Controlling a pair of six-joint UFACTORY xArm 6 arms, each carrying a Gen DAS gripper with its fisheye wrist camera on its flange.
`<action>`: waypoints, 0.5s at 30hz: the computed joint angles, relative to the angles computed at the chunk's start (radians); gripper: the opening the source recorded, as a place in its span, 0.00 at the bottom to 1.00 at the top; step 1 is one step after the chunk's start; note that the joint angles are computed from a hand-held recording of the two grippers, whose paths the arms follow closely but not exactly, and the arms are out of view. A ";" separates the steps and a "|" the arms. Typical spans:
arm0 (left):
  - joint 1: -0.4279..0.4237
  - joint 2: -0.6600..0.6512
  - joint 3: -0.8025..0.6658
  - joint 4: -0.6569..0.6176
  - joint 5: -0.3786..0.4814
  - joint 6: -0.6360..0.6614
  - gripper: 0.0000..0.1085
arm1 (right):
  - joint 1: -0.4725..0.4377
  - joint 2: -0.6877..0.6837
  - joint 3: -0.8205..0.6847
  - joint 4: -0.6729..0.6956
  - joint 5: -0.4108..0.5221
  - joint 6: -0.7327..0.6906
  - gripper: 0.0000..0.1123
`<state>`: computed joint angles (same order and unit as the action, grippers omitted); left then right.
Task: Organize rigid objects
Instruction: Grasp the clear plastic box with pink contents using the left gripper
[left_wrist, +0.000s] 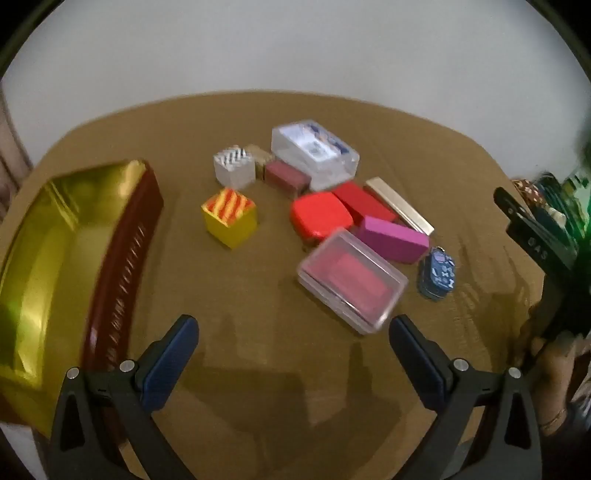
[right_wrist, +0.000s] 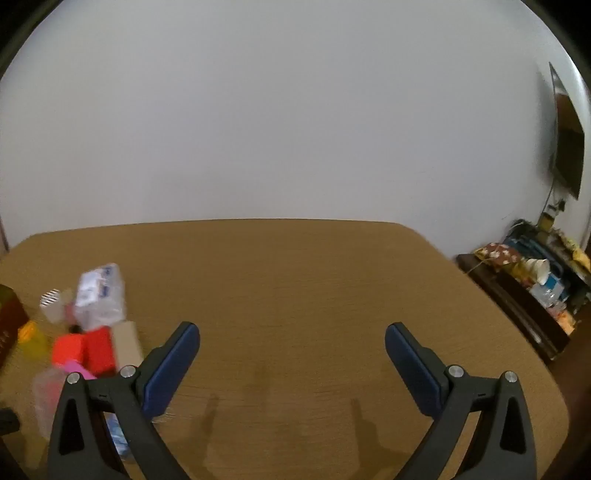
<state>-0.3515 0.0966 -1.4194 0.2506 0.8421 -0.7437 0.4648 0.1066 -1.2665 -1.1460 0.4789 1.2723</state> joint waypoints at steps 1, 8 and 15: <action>0.001 0.015 -0.019 -0.044 -0.001 0.013 0.94 | -0.010 -0.006 0.011 0.000 -0.007 0.004 0.92; -0.008 0.227 -0.295 -0.129 0.113 -0.042 0.94 | 0.002 -0.007 0.021 -0.074 -0.039 0.153 0.92; 0.007 0.269 -0.371 -0.143 0.237 -0.063 0.91 | -0.073 -0.052 0.086 -0.123 -0.149 0.208 0.92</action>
<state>-0.3447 0.3659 -1.7901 0.1072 1.0793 -0.8066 0.3919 0.0551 -1.1809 -1.2689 0.3296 1.4806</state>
